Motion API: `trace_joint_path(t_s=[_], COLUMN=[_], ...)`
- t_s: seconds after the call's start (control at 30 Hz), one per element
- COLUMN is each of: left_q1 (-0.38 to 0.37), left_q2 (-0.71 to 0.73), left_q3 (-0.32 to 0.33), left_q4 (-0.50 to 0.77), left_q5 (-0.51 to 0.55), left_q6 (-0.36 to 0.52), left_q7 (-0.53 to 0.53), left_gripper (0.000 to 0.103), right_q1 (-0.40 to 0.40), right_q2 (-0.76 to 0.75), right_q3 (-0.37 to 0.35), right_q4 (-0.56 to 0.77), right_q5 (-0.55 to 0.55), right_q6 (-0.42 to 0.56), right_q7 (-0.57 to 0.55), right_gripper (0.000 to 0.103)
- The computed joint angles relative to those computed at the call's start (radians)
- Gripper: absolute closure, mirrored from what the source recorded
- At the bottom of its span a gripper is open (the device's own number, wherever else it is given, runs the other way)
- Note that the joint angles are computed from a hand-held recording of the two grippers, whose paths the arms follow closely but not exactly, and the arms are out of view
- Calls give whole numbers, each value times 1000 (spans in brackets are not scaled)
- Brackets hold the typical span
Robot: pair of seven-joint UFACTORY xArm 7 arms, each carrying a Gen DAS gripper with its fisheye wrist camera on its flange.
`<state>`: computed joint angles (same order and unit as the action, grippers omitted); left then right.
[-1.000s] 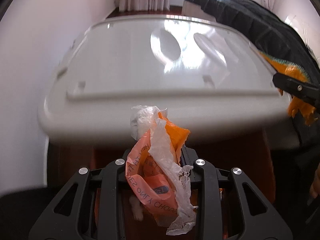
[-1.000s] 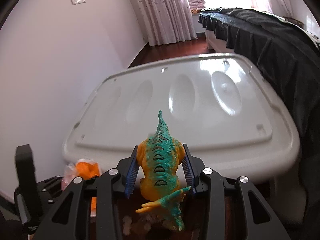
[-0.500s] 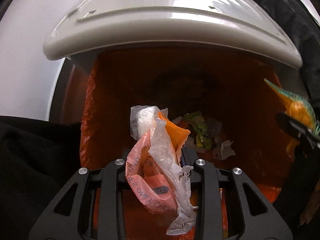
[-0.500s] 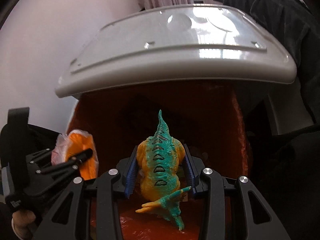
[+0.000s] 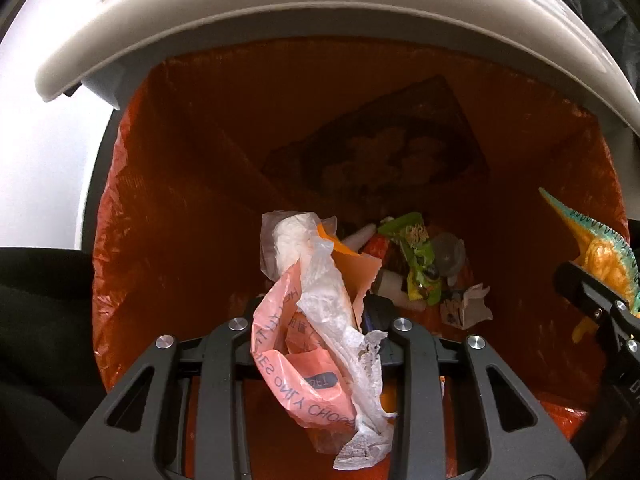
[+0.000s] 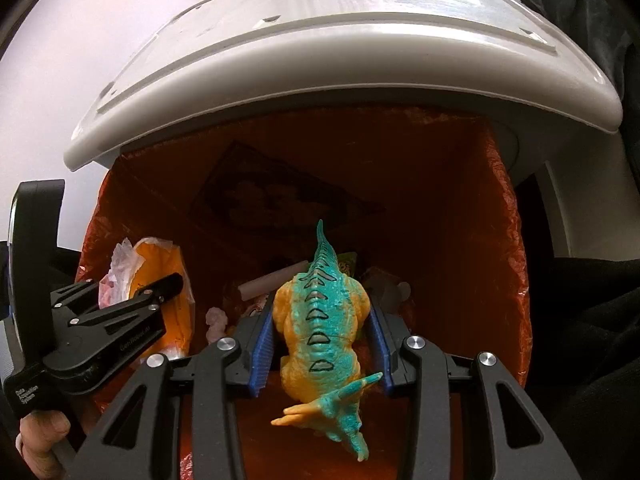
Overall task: Collect trash
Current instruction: 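Carry bag and dinosaur over the bin and open both tools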
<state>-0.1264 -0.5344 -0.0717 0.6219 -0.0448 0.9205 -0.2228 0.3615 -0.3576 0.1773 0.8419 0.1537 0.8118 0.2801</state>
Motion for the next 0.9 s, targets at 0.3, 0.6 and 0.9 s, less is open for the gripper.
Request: trace_joint_path(t_s=[0.3, 0.6, 0.9], left_q1=[-5, 6, 2], left_q2=[-31, -67, -63], left_q3=[-1, -3, -12], left_q4=[-18, -14, -14], left_q5=[7, 18, 24], left_q6=[-23, -24, -26], left_q7=[18, 6, -4], left_gripper=[70, 19, 15], right_q1=[3, -35, -78], right_q2=[-11, -51, -121], right_q3=[9, 41, 50], right_q4=[-6, -28, -70], right_q5=[-17, -105, -168], right_q6=[-4, -52, -110], right_q7=[10, 150, 275], right_gripper=[62, 25, 20])
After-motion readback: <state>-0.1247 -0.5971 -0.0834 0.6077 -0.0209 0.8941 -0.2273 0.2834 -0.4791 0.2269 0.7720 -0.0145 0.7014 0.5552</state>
